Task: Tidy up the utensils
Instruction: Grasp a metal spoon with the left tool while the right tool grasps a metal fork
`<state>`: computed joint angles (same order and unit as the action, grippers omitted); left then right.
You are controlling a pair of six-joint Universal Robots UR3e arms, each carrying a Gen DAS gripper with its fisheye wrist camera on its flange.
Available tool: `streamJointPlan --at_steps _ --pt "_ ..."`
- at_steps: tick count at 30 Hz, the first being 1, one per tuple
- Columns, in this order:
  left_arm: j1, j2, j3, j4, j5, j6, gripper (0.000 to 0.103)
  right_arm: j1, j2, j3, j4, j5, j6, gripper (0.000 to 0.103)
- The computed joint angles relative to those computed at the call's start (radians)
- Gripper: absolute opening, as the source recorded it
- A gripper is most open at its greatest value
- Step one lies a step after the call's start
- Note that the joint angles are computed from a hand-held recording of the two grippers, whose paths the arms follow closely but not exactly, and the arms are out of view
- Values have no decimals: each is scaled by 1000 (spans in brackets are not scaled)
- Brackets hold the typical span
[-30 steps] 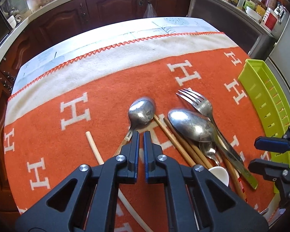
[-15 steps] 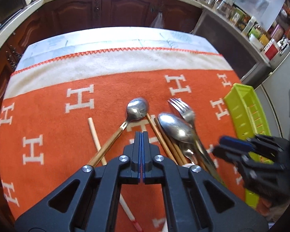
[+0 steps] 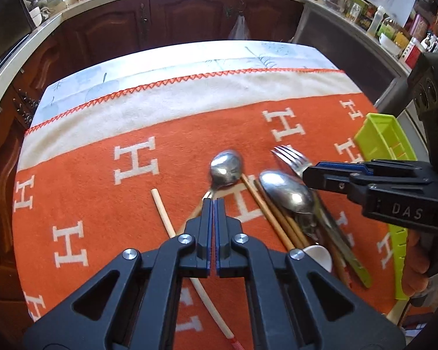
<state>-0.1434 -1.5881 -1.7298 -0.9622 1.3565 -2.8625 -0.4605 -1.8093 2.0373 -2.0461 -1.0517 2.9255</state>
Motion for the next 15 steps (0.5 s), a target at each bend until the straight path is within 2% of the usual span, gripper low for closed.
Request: streamJointPlan --at_steps 5,10,11,13,14,15 --pt "-2 -34 12 13 3 14 2 54 85 -11 -99 -31 42 23" --pt "-3 -50 19 31 1 22 26 100 121 7 -208 -56 47 17" --pt "-2 -52 19 37 -2 24 27 113 122 10 -229 -69 48 17" --pt "-1 -60 27 37 -8 33 30 140 126 16 -270 -95 47 12" --pt "-4 -68 33 36 -4 35 30 148 131 14 -275 -97 44 3" --pt "-6 -73 37 33 -4 39 30 162 138 8 -283 -119 54 3"
